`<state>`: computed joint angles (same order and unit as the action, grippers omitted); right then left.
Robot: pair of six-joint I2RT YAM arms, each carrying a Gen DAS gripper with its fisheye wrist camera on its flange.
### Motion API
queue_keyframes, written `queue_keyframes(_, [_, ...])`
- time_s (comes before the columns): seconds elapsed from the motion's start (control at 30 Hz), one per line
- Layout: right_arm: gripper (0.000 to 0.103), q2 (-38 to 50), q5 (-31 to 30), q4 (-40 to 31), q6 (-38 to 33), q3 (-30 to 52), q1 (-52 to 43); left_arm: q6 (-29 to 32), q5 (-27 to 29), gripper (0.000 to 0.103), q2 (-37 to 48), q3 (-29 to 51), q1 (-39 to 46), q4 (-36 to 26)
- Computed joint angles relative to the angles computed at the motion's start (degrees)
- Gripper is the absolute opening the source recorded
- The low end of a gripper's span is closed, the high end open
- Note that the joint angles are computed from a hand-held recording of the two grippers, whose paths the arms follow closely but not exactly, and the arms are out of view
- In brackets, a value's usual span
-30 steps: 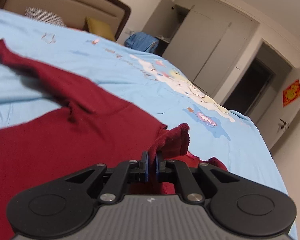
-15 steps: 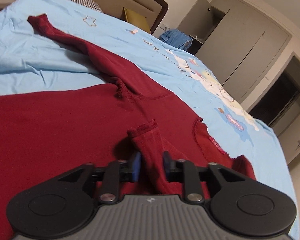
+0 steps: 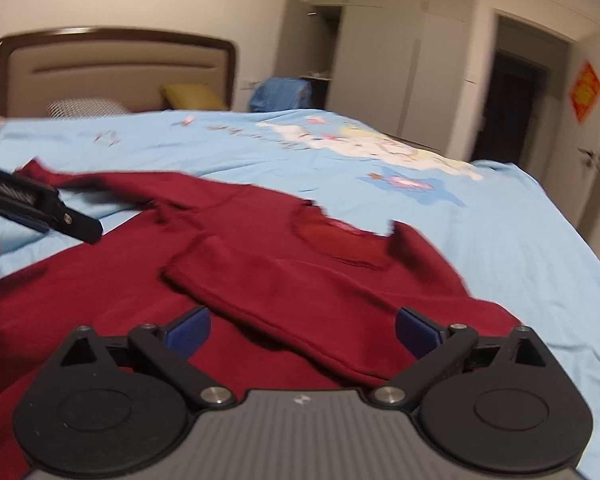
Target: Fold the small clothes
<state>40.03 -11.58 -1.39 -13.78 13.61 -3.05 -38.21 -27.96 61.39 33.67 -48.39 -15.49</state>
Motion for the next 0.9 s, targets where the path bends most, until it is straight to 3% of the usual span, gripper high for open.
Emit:
queue_keyframes(0.13, [0.102,3.5,-12.3,0.1,-1.5,1.8,-18.7,3.9,0.4,0.102,13.2,2.6,2.9,13.2])
queue_keyframes(0.37, [0.096,28.5,-24.7,6.3,4.7,13.2,-37.3,6.6,-1.3,0.102,25.1,4.3,5.2,24.0])
queue_keyframes(0.6, [0.07,49.3,-24.8,8.0,12.1,27.2,-39.4,7.4,-2.7,0.102,27.7,1.7,4.6,30.4])
queue_keyframes(0.83, [0.066,62.0,-26.6,1.2,16.7,38.6,-37.7,8.4,-6.0,0.102,31.1,1.4,2.7,32.7])
queue_keyframes(0.87, [0.063,62.9,-27.2,0.6,16.8,39.7,-37.9,8.6,-6.3,0.102,31.6,1.7,2.6,32.5])
queue_keyframes(0.9, [0.051,63.6,-27.6,0.3,17.2,40.5,-38.0,8.6,-6.5,0.102,31.8,1.8,2.5,32.5])
